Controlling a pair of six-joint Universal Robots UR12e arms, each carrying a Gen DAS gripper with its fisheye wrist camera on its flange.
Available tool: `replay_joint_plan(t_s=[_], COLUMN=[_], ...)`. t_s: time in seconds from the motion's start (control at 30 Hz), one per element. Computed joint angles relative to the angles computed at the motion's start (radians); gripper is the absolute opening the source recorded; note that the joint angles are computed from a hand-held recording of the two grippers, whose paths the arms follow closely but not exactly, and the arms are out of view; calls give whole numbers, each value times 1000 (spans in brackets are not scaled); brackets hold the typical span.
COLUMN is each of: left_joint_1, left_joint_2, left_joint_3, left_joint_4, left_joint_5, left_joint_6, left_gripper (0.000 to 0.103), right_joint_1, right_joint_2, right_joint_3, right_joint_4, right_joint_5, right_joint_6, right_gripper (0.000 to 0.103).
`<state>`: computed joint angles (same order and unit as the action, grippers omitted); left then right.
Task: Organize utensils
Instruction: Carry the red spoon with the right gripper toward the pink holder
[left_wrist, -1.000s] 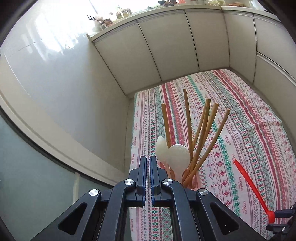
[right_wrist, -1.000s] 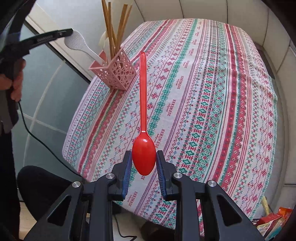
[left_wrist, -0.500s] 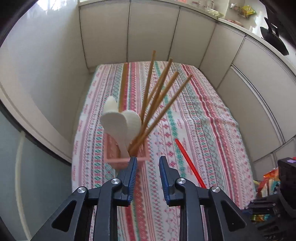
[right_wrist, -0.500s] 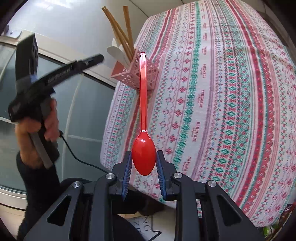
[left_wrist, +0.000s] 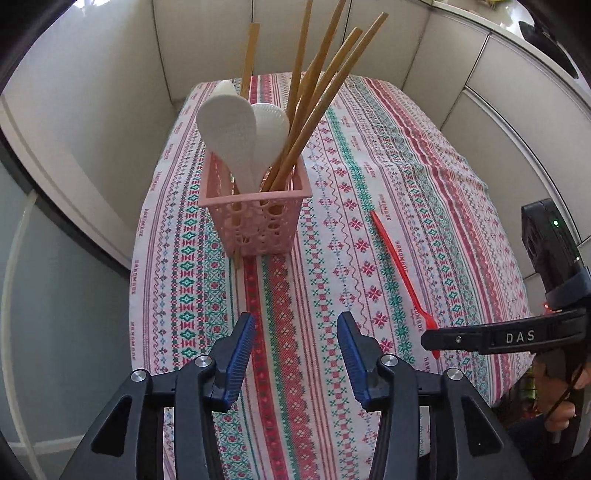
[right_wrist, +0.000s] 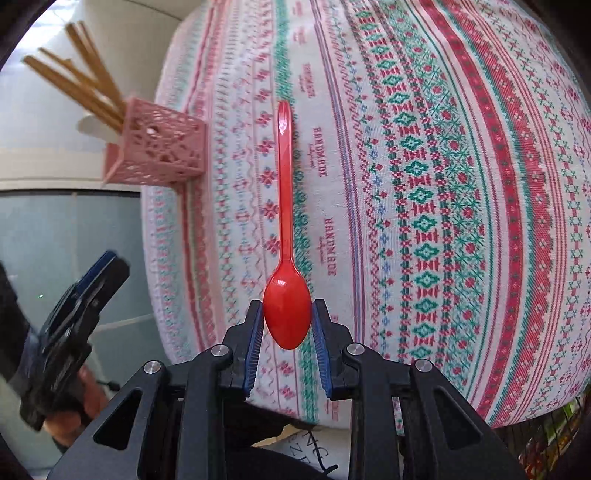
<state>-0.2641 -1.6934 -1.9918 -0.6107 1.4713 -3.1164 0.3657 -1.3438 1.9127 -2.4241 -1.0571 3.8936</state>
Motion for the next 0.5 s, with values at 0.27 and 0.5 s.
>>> replay_joint_plan(t_s=[0.27,0.5], left_joint_1=[13,14], left_joint_2=[-9,6], left_joint_3=[-7,-23], left_joint_4=[-13,25], left_joint_5=[-7,12], left_joint_6=[14,20], left_gripper=[47,48], right_joint_1=[-4,56], right_joint_2=[74,102], right_joint_3=[-28,-184], right_joint_4=[-72,218], right_joint_5=[88,-145], right_joint_6=[72,-286], right_gripper=[29,45])
